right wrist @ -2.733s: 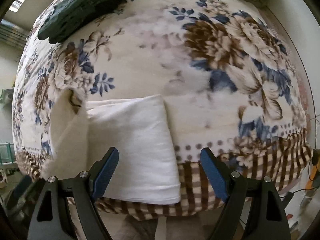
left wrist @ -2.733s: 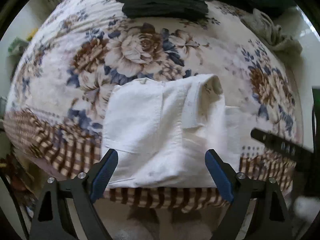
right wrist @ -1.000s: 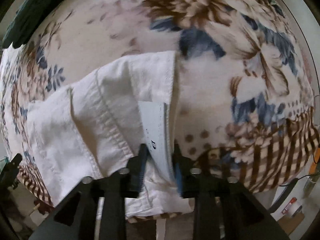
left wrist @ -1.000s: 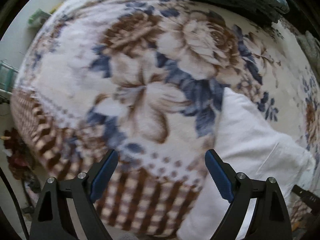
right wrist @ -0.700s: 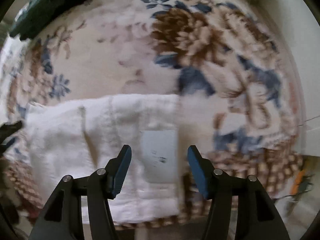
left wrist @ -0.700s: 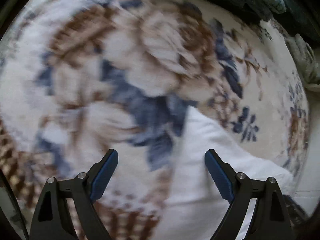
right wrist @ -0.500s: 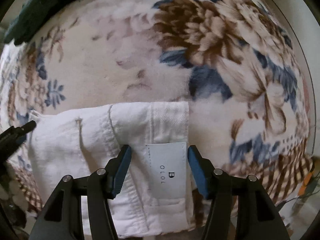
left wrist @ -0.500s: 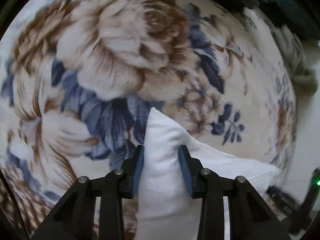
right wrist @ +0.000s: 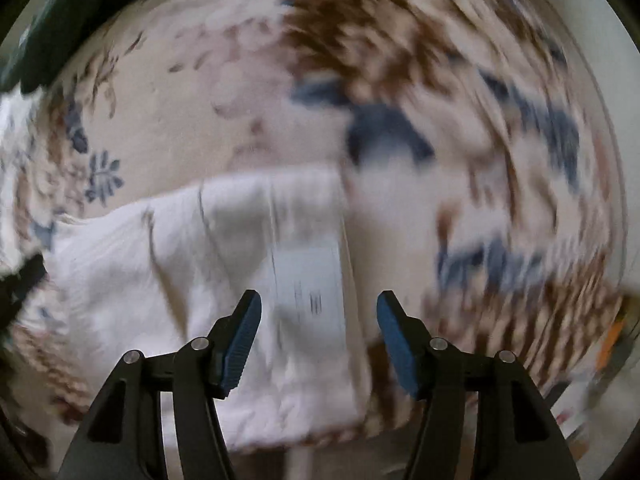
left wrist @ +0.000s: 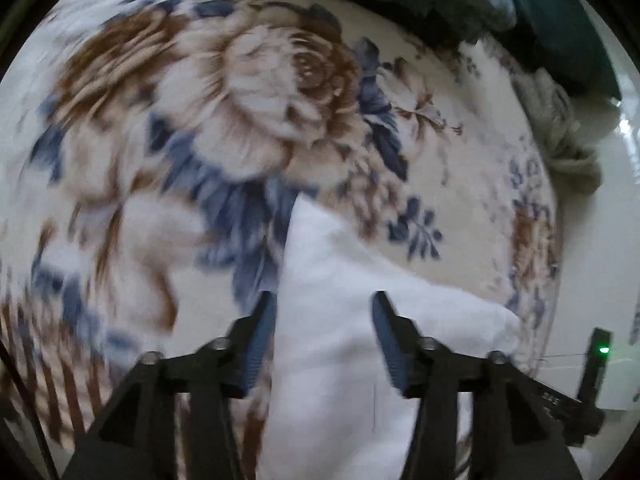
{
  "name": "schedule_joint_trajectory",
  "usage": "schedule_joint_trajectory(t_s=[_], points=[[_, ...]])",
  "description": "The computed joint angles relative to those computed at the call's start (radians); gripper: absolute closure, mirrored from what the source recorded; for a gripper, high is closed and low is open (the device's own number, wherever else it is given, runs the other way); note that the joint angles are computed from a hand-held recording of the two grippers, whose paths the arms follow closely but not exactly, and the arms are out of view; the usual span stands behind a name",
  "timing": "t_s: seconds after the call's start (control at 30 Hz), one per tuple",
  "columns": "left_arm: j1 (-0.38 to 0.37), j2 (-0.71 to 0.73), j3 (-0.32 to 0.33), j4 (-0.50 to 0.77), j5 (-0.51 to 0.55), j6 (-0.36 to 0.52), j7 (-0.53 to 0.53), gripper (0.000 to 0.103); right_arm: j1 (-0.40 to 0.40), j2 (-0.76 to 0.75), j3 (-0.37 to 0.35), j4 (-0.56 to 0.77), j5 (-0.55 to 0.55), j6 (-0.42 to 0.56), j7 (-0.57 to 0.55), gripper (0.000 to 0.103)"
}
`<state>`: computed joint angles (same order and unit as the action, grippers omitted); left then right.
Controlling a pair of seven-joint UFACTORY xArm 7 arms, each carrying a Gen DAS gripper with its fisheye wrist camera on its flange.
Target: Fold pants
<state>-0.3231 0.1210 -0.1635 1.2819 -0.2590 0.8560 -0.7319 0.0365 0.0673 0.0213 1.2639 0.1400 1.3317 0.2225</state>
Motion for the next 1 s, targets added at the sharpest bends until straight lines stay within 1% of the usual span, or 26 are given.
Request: schedule_joint_trajectory(t_s=[0.07,0.13,0.2,0.23,0.3,0.33,0.4,0.47,0.53,0.57,0.63,0.67,0.7,0.73,0.77,0.8,0.83,0.87,0.9,0.93,0.97,1.0], points=[[-0.007,-0.066,-0.009,-0.083,-0.031,-0.013,-0.011,0.046,-0.016,-0.059,-0.012,-0.086,0.075,0.024,0.01,0.04],[-0.017,-0.114,-0.019,-0.168,-0.11,-0.033,0.016,0.046,-0.029,-0.101,-0.025,-0.182,0.154,0.043,0.023,0.04],[-0.04,-0.159,-0.034,-0.251,-0.158,-0.036,0.01,0.047,-0.036,-0.129,-0.031,-0.257,0.183,0.028,0.034,0.04],[-0.056,-0.157,-0.044,-0.265,-0.161,-0.038,-0.007,0.045,-0.035,-0.131,-0.028,-0.274,0.168,0.038,0.041,0.04],[-0.078,-0.184,-0.054,-0.316,-0.154,-0.026,-0.021,0.043,-0.032,-0.136,-0.021,-0.285,0.1,0.048,0.061,0.039],[-0.086,-0.206,-0.053,-0.349,-0.182,-0.033,-0.021,0.042,-0.026,-0.14,-0.014,-0.286,0.065,0.056,0.048,0.038],[-0.096,-0.251,-0.046,-0.394,-0.236,-0.06,-0.033,0.04,-0.023,-0.169,-0.014,-0.302,0.042,0.066,0.025,0.038],[-0.101,-0.268,-0.042,-0.398,-0.231,-0.071,-0.043,0.04,-0.011,-0.19,-0.006,-0.288,0.02,0.091,0.014,0.038],[-0.102,-0.277,-0.042,-0.386,-0.19,-0.069,-0.049,0.042,-0.006,-0.206,-0.007,-0.266,0.043,0.109,0.016,0.038],[-0.103,-0.291,-0.039,-0.392,-0.187,-0.076,-0.044,0.042,-0.006,-0.205,-0.011,-0.254,0.064,0.111,0.017,0.038],[-0.106,-0.277,-0.033,-0.378,-0.194,-0.117,-0.017,0.042,-0.016,-0.204,-0.027,-0.248,0.1,0.104,0.015,0.036],[-0.11,-0.252,-0.027,-0.362,-0.216,-0.14,0.018,0.043,-0.023,-0.181,-0.033,-0.236,0.106,0.11,0.024,0.035],[-0.116,-0.236,-0.023,-0.356,-0.252,-0.164,0.064,0.043,-0.033,-0.192,-0.04,-0.253,0.123,0.129,0.05,0.035],[-0.116,-0.209,-0.024,-0.336,-0.247,-0.164,0.09,0.052,-0.052,-0.165,-0.058,-0.261,0.161,0.122,0.075,0.035],[-0.113,-0.191,-0.03,-0.317,-0.211,-0.14,0.086,0.064,-0.073,-0.179,-0.076,-0.305,0.219,0.12,0.108,0.035],[-0.113,-0.182,-0.033,-0.315,-0.199,-0.125,0.11,0.074,-0.091,-0.191,-0.089,-0.336,0.254,0.116,0.128,0.035],[-0.111,-0.181,-0.034,-0.318,-0.206,-0.131,0.114,0.076,-0.109,-0.218,-0.102,-0.38,0.302,0.099,0.148,0.035],[-0.11,-0.182,-0.035,-0.325,-0.22,-0.145,0.115,0.076,-0.127,-0.251,-0.12,-0.44,0.375,0.066,0.15,0.035],[-0.11,-0.199,-0.034,-0.35,-0.247,-0.169,0.13,0.076,-0.14,-0.269,-0.134,-0.485,0.44,0.04,0.138,0.037],[-0.11,-0.205,-0.034,-0.358,-0.255,-0.173,0.134,0.076,-0.115,-0.297,-0.179,-0.542,0.517,-0.006,0.122,0.053],[-0.109,-0.215,-0.033,-0.37,-0.26,-0.176,0.134,0.076,-0.116,-0.308,-0.182,-0.563,0.552,-0.03,0.102,0.065],[-0.109,-0.224,-0.033,-0.382,-0.259,-0.176,0.134,0.076,-0.148,-0.31,-0.142,-0.56,0.545,-0.033,0.09,0.069]])
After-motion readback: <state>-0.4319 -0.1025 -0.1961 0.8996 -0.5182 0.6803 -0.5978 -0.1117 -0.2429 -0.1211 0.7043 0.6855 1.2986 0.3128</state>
